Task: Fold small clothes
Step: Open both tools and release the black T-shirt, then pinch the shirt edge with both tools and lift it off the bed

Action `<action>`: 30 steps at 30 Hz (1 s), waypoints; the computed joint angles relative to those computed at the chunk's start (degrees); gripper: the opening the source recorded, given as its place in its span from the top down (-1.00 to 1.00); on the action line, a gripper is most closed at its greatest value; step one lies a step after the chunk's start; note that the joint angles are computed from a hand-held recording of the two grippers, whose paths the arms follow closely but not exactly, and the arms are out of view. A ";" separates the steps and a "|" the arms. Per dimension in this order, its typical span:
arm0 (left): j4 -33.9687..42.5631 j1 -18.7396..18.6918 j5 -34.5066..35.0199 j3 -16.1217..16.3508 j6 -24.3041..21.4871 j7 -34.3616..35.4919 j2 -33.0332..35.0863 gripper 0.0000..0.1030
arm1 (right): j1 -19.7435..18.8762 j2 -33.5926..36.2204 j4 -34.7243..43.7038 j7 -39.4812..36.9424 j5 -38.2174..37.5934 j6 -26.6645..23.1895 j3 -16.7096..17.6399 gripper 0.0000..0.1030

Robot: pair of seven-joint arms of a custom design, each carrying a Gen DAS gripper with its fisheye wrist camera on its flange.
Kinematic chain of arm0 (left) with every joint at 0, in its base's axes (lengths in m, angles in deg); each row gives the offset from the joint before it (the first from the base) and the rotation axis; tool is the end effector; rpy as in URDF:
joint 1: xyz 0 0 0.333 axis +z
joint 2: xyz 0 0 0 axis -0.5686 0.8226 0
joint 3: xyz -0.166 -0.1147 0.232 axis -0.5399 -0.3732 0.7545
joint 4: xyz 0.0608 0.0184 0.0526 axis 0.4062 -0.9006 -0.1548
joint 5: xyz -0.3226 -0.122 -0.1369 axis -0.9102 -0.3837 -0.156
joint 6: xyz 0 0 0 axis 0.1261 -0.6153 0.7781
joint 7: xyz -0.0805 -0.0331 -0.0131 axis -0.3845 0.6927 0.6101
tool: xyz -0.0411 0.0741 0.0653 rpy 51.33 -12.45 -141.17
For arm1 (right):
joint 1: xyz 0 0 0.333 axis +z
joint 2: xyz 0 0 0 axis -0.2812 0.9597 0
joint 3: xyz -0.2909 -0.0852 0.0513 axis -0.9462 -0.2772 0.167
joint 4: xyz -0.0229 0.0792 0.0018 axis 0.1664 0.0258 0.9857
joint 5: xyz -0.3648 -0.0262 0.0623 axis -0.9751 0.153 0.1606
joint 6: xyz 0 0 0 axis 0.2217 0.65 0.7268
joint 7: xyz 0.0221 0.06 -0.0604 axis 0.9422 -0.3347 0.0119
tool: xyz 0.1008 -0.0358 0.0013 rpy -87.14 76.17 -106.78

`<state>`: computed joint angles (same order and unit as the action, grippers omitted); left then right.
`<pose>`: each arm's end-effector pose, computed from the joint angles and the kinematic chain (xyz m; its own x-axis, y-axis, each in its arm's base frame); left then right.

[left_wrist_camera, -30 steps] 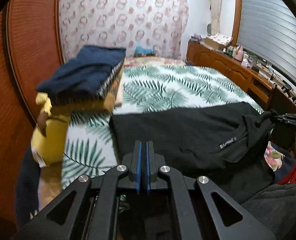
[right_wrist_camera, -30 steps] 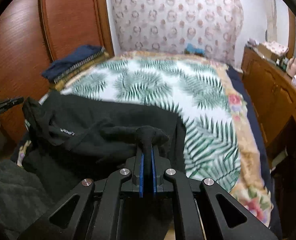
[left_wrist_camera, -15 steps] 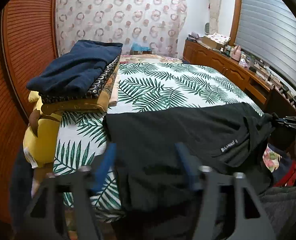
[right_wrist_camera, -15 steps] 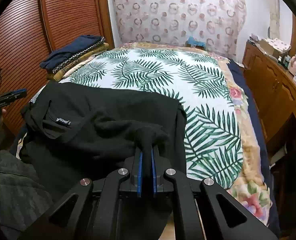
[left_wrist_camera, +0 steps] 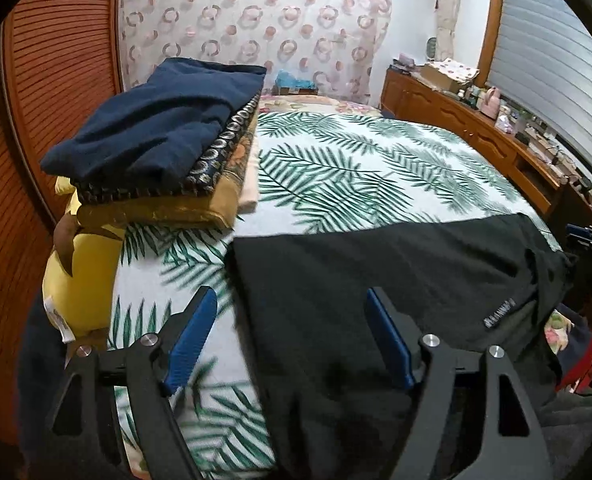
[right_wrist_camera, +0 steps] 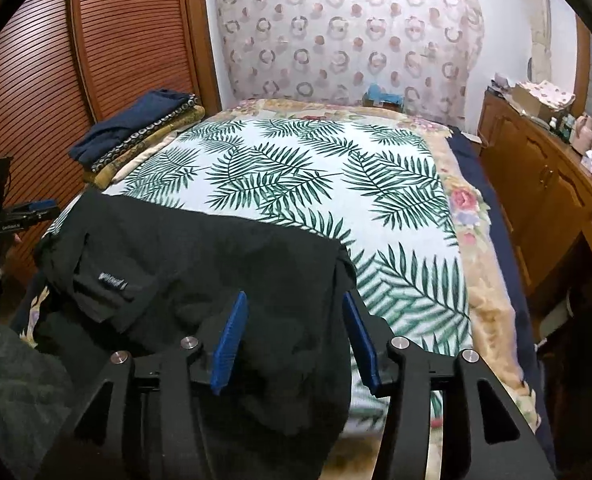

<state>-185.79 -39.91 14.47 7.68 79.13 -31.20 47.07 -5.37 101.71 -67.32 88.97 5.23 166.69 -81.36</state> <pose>0.5137 -0.1652 0.3733 0.1785 -0.9777 0.1105 -0.6850 -0.2041 -0.6993 0.6602 0.1844 0.4853 0.7109 -0.7032 -0.0080 -0.4535 -0.4497 -0.7695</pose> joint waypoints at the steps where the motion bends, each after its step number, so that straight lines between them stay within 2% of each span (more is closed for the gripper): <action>1: 0.57 0.25 -0.69 0.10 0.17 1.04 0.67 -0.49 | 0.39 1.29 1.54 0.75 -0.73 -0.13 -0.19 -0.01; 8: 4.14 0.83 -10.40 0.78 -0.38 11.95 5.42 -0.49 | 3.28 12.89 16.90 11.93 -10.36 -3.99 -2.63 -0.11; 14: 5.05 0.72 -15.05 1.87 0.86 16.97 7.20 -0.49 | 3.99 19.39 26.78 18.21 -16.63 -8.68 -2.93 -0.12; 21: 5.16 0.40 -19.65 2.73 2.63 21.12 8.76 -0.49 | 2.94 20.47 28.22 18.63 -17.15 -9.57 -1.54 -0.25; 24: 4.90 0.34 -20.06 3.23 5.24 21.69 9.30 -0.49 | 3.23 19.85 26.84 18.55 -17.35 -8.14 -1.58 -0.26; 26: 5.01 -0.73 -18.41 4.45 5.75 20.39 9.33 -0.42 | 3.09 19.53 26.16 17.81 -17.07 -7.86 -1.14 -0.26; 30: 5.40 -1.52 -16.29 5.72 7.17 18.34 9.59 -0.11 | 3.07 18.86 24.61 16.16 -16.48 -6.61 -0.71 -0.26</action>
